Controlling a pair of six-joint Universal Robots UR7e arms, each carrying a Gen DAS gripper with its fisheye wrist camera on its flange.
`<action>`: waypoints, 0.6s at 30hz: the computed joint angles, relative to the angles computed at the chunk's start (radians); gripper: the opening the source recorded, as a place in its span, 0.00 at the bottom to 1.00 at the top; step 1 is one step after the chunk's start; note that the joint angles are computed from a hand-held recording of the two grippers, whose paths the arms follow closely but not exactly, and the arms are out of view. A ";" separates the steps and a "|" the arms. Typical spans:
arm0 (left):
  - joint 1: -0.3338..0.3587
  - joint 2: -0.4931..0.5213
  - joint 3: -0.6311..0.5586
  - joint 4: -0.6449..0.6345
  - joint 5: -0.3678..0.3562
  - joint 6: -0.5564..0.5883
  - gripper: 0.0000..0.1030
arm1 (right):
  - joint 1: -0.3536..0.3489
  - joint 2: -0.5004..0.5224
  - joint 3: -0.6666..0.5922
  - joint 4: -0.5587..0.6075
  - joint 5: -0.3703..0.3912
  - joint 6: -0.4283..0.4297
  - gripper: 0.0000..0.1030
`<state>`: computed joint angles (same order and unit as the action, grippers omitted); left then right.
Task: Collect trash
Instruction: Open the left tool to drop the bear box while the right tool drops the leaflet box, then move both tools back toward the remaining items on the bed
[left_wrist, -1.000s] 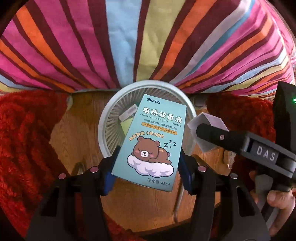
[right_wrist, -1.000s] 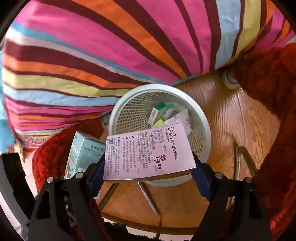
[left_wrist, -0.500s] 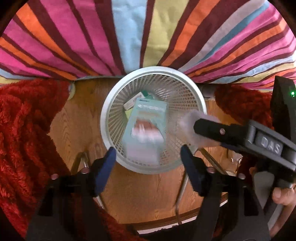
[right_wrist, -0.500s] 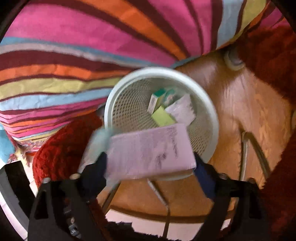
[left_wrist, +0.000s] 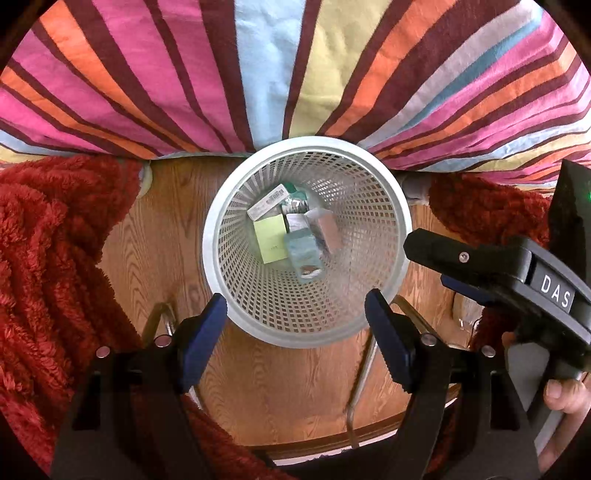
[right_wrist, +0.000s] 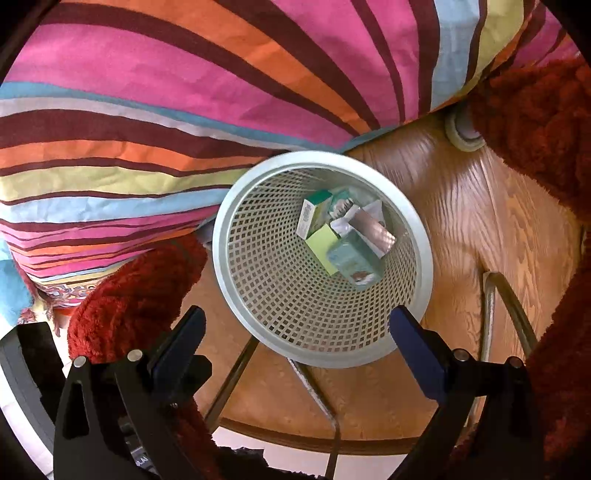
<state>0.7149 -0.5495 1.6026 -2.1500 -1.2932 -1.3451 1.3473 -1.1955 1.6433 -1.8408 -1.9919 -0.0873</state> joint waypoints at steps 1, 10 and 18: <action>-0.003 -0.002 0.001 0.000 0.004 -0.005 0.73 | 0.003 -0.005 0.005 -0.007 0.002 -0.008 0.93; -0.039 -0.036 0.022 0.002 0.088 -0.043 0.73 | 0.023 -0.074 0.055 -0.136 0.054 -0.125 0.93; -0.098 -0.079 0.052 -0.032 0.229 -0.041 0.73 | 0.044 -0.154 0.093 -0.309 0.143 -0.255 0.93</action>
<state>0.6165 -0.6289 1.6548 -2.1824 -1.0641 -1.3860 1.3917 -1.3495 1.7361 -2.1497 -1.8488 -0.3427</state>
